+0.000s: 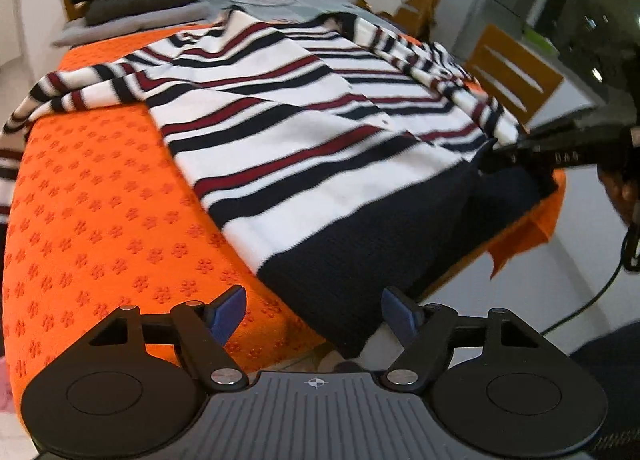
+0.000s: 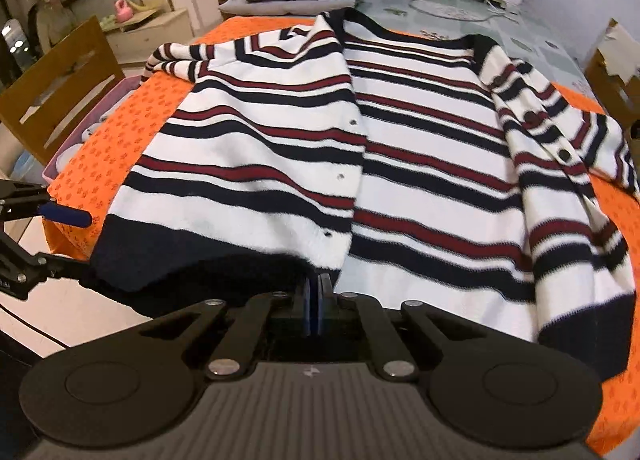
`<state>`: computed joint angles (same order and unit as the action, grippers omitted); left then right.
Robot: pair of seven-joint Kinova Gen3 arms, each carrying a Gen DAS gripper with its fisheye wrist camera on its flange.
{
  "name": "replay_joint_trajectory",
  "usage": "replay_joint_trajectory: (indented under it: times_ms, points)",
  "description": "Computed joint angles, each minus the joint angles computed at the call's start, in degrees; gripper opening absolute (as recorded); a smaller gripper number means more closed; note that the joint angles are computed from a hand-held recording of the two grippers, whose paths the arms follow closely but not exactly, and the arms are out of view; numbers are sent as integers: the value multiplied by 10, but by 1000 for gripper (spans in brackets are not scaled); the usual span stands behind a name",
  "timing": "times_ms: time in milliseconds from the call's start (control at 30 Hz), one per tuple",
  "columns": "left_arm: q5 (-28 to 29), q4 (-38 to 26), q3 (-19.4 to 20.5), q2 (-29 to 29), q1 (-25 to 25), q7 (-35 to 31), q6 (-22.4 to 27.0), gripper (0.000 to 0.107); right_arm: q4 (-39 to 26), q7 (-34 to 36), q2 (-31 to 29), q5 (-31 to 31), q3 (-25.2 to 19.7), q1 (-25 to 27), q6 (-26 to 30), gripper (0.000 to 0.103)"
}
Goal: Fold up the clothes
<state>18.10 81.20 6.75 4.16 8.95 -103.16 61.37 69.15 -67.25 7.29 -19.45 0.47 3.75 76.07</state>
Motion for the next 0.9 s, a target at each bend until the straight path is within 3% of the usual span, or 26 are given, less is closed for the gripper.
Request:
replay_joint_trajectory:
  times_ms: [167, 300, 367, 533, 567, 600, 633, 900]
  points:
    - [8, -3, -2, -1, -4, -13, 8, 76, 0, -51, -6, 10, 17, 15, 17, 8]
    - [4, -12, -4, 4, -6, -5, 8, 76, 13, -98, -1, -32, 22, 34, 13, 36]
    - [-2, -17, -4, 8, -7, 0, 9, 76, 28, -123, 2, -58, 21, 40, 5, 40]
    - [-11, -27, -5, 12, -9, 3, 11, 77, 61, -137, 3, -47, 1, 15, -30, 38]
    - [-12, -28, -5, 11, -10, 3, 11, 77, 68, -134, -2, -41, 7, 1, -42, 32]
    - [-13, -29, -5, 12, -10, 6, 11, 77, 69, -135, -2, -37, 6, -2, -45, 12]
    - [-15, -30, -6, 12, -11, 8, 12, 77, 63, -136, 1, -36, -3, 5, -38, 7]
    - [-12, -42, -7, 15, -17, 21, 15, 77, 5, -141, 7, 11, 8, 5, 22, 6]
